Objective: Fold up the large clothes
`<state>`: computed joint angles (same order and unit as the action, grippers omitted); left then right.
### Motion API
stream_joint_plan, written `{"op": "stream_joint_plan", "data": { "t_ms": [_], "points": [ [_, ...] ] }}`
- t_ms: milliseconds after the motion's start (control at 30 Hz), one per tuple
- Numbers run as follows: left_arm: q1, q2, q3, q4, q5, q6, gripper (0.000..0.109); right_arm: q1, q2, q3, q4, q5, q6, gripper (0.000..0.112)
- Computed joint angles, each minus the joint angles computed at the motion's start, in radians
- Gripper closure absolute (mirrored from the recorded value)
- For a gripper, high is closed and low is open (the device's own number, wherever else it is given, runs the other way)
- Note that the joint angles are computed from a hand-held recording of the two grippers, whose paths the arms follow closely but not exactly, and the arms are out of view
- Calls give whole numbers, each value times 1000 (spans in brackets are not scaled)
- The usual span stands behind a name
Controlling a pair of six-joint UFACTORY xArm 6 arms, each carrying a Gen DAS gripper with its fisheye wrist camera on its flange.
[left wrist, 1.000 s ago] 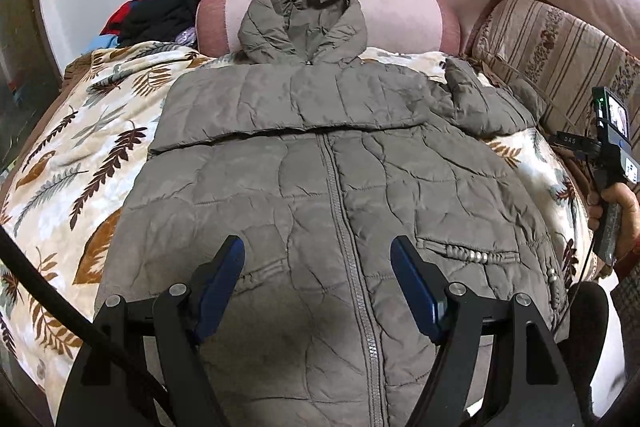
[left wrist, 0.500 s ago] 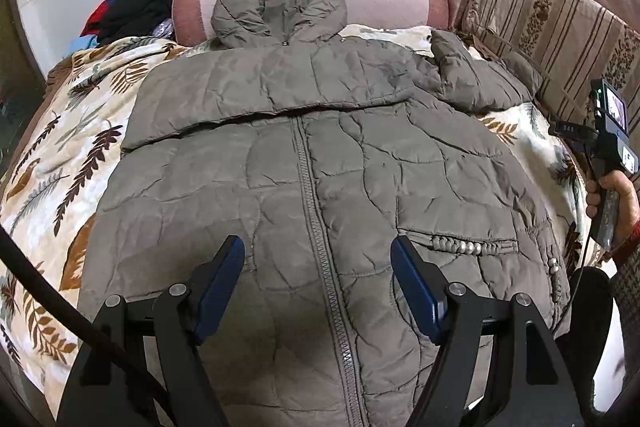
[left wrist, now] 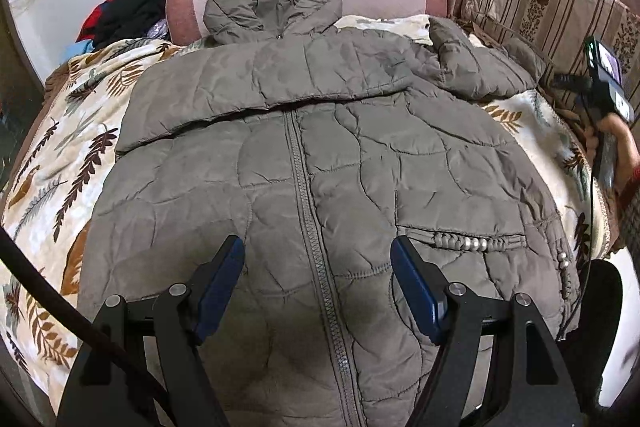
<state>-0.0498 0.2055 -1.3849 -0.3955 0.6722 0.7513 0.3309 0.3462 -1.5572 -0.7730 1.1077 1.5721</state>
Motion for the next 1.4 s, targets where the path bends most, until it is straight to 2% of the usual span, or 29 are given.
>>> {"op": "stream_joint_plan", "data": {
  "t_ms": [100,300,400,467,500,533,567,600,667,733,933,1067,1200,1400],
  "points": [
    [-10,23,-20,38,-6,-31,34,-54,23,-27,11,-19,-6,39],
    [-35,93,-95,146,8,-135,34,-151,160,-179,46,-42,-129,42],
    [-50,118,-126,186,22,-177,34,-158,303,-377,54,36,-262,42],
    [-58,121,-129,196,17,-178,34,-170,376,-479,90,58,-343,49],
    [-62,120,-128,197,12,-173,34,-174,398,-511,98,75,-354,61],
    [-64,119,-127,196,12,-168,34,-179,390,-500,99,75,-337,72],
    [-66,119,-125,193,13,-161,34,-186,364,-462,101,54,-314,92],
    [-67,118,-123,191,13,-155,34,-201,308,-384,121,-9,-270,95],
    [-69,114,-117,185,10,-145,34,-214,196,-238,121,-118,-192,97],
    [-67,106,-108,165,8,-129,34,-200,116,-162,81,-140,-159,99],
    [-47,40,-40,56,-14,-27,34,-120,-65,-70,-61,9,-91,100],
    [-26,1,-2,-10,-29,30,34,-81,-164,-27,-94,76,-31,101],
    [-7,-25,15,-73,-24,60,34,-28,-155,-107,-100,141,-60,101],
    [18,-68,53,-151,-27,116,34,40,-112,-216,-94,181,-102,101]
  ]
}}
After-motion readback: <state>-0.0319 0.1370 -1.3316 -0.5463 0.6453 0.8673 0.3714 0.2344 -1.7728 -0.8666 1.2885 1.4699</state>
